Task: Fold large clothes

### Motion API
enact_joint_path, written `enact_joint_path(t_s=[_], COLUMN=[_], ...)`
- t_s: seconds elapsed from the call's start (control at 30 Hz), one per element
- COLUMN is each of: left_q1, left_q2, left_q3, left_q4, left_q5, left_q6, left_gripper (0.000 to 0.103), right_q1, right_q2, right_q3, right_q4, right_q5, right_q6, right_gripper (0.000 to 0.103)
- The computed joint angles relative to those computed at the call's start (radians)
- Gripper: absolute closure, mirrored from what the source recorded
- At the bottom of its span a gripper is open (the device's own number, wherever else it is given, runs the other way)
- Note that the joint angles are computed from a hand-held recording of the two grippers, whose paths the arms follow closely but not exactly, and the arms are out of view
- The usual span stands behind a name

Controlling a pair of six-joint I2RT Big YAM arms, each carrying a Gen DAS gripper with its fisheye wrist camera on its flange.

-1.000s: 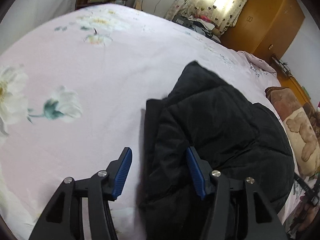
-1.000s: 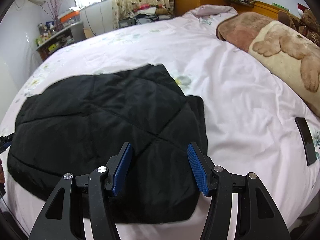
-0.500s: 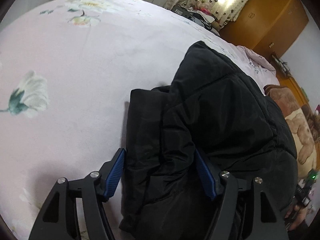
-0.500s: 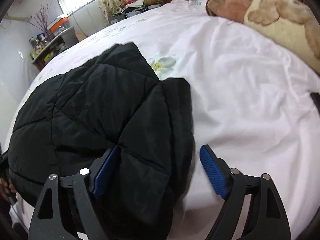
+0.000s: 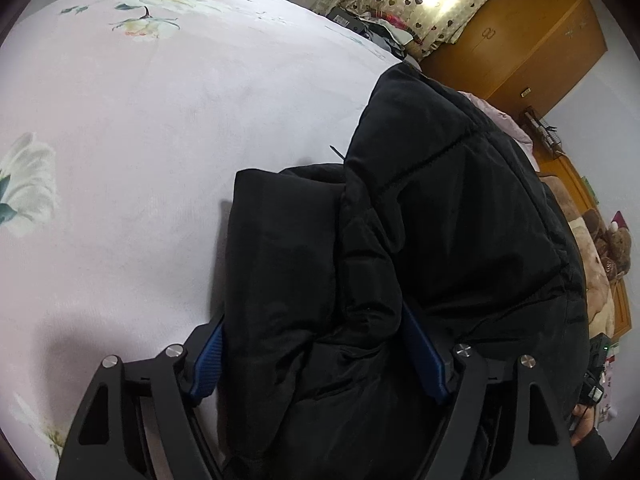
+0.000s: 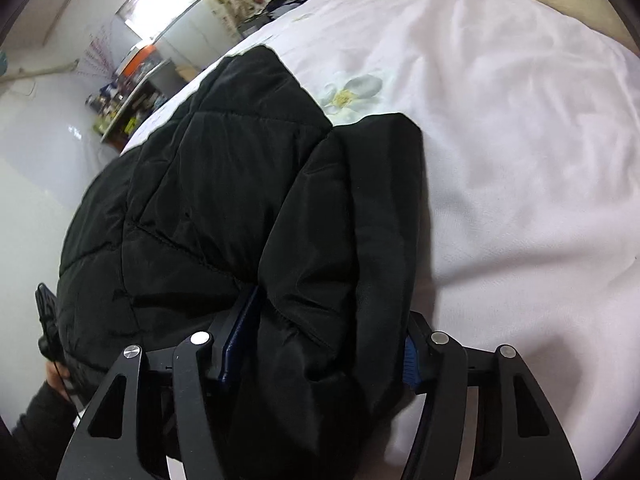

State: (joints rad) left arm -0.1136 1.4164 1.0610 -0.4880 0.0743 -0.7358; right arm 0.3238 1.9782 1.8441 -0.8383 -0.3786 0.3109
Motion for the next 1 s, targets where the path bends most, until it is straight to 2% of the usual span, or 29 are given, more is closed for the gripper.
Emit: enact_joint_path(t_s=[0.17,0.27,0.3,0.37,0.43,0.47,0.57,0.7,0.87,1.0], left_q1=[0.019,0.016,0.012,-0.003,-0.028,-0.037,-0.061,-0.096,-0.138,-0.161], left_q2=[0.038,0.047,0.053,0.053,0.047,0.044,0.019,-0.065,-0.181,-0.245], left_q3=[0.033,0.053,0.067,0.086,0.118,0.132,0.166,0.168,0.134,0.121], left_q4=[0.003,-0.013,-0.019,-0.043,-0.103,-0.13,-0.2,-0.228,-0.264,-0.286], left_q5=[0.047,0.045,0.04,0.011,-0.048,-0.072,-0.129,-0.189,-0.23,-0.255], left_q6=[0.012,0.026,0.027,0.038,0.068,0.077,0.086,0.104,0.097,0.076], left_gripper=[0.02,0.023,0.026,0.044,0.057,0.062,0.071,0.072,0.072,0.072], right_q1=[-0.019,-0.011,-0.008,0.0,0.007,0.013,0.023,0.034,0.039,0.035], right_q2=[0.092,0.123,0.121,0.106,0.096,0.089,0.059,-0.027,-0.153,-0.21], right_q3=[0.105,0.151,0.151,0.141,0.141,0.143,0.138,0.087,-0.016,-0.058], right_q4=[-0.042,-0.07,-0.071,-0.066,-0.076,-0.084,-0.097,-0.078,-0.057,-0.046], right_q5=[-0.111,-0.116,-0.11,-0.092,-0.065,-0.046,-0.001,0.022,0.01,-0.012], right_q6=[0.039,0.031,0.02,0.008,-0.004,-0.014,-0.014,-0.039,-0.06,-0.06], right_gripper=[0.034,0.033,0.039,0.05,0.063,0.066,0.073,0.077,0.078,0.078])
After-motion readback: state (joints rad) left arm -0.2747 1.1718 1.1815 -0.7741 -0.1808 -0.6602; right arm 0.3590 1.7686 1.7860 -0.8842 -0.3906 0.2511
